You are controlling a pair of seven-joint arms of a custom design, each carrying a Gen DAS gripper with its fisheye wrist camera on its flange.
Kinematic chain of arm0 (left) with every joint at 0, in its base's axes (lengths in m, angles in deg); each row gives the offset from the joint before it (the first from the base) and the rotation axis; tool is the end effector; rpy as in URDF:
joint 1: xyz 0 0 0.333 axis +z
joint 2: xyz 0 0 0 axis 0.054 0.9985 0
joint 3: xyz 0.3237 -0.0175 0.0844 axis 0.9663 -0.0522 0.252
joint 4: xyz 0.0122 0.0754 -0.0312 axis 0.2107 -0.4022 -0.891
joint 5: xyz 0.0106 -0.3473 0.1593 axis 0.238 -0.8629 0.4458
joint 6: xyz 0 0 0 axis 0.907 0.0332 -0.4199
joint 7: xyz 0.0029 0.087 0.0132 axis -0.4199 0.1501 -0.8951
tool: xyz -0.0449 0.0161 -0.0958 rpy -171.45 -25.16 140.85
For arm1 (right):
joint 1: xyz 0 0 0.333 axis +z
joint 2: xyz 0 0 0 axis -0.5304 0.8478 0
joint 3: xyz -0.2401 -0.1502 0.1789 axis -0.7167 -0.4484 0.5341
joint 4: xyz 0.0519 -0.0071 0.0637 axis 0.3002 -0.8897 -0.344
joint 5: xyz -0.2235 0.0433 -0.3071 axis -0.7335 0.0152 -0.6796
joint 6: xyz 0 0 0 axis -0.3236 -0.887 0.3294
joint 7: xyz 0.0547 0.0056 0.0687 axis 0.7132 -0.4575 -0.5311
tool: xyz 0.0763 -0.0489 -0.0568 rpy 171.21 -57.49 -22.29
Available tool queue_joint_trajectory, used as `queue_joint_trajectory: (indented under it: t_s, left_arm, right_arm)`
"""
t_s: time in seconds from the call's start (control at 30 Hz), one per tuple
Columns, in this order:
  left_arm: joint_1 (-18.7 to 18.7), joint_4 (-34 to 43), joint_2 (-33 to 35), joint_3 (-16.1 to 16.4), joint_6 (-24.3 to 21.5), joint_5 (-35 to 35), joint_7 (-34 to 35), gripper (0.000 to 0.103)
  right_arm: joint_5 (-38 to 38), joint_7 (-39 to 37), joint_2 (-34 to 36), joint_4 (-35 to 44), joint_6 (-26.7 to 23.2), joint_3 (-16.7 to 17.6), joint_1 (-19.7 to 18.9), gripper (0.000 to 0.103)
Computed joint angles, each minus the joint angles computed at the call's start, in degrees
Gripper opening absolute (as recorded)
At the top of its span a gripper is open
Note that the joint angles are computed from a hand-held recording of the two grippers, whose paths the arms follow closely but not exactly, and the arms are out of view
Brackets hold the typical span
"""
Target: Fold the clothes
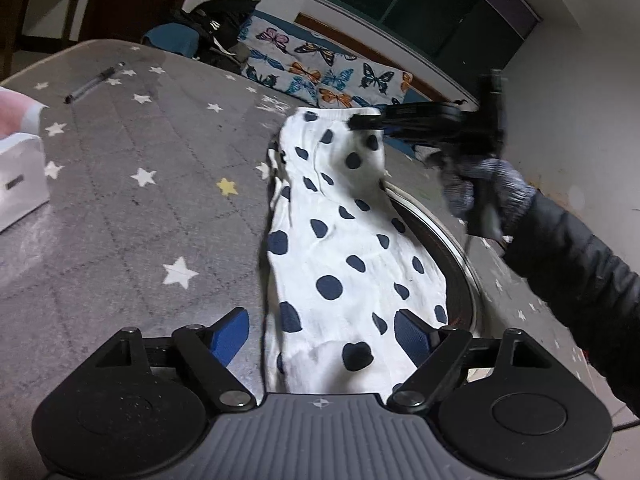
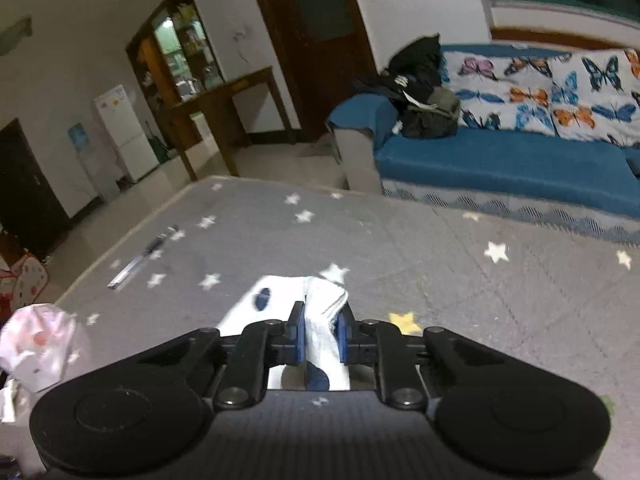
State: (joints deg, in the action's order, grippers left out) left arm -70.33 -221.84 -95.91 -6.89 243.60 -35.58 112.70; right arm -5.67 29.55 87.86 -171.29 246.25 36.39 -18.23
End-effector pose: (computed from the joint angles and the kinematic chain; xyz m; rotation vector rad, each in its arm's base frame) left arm 0.4202 -0.1250 0.4222 -1.9236 1.9034 -1.3019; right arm 0.6872 0.2520 0.4359 -1.8390 1.2485 -0.2558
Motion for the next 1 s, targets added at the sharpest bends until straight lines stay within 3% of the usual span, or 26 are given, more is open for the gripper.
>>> queue_joint_trajectory:
  t_s: [0.07,0.23,0.33,0.47,0.73,0.9,1.0]
  left_arm:
    - [4.0,-1.0,0.2,-3.6,0.5,0.0,-0.8,0.083]
    - [18.6,-4.1,0.3,-16.3,1.6,1.8,-4.7,0.086]
    - [28.1,-6.5,-0.6,-24.4,2.3,2.2,-6.6,0.088]
    - [36.9,-9.9,-2.8,-31.3,3.3,3.2,-8.7,0.088]
    - [46.6,-14.5,-6.6,-37.8,5.3,6.6,-13.1,0.089]
    - [49.5,-15.7,-7.6,-39.8,6.7,9.5,-15.9,0.089]
    - [51.3,-16.2,-8.1,-41.4,7.6,11.1,-17.6,0.089]
  right_arm:
    - [2.8,-3.8,-2.9,-3.0,0.7,2.3,-1.5,0.014]
    - [14.9,-17.0,-11.5,-11.4,1.0,6.6,-3.9,0.014]
    - [22.0,-23.3,-17.0,-16.5,-0.5,7.1,-3.7,0.014]
    - [28.7,-29.1,-24.2,-23.6,-3.2,6.1,-1.9,0.014]
    - [36.2,-34.6,-38.3,-37.7,-10.6,1.7,4.6,0.014]
    - [37.9,-36.7,-45.6,-45.4,-14.0,-1.3,9.4,0.014]
    - [38.2,-40.1,-49.3,-49.7,-13.4,-2.2,12.5,0.014]
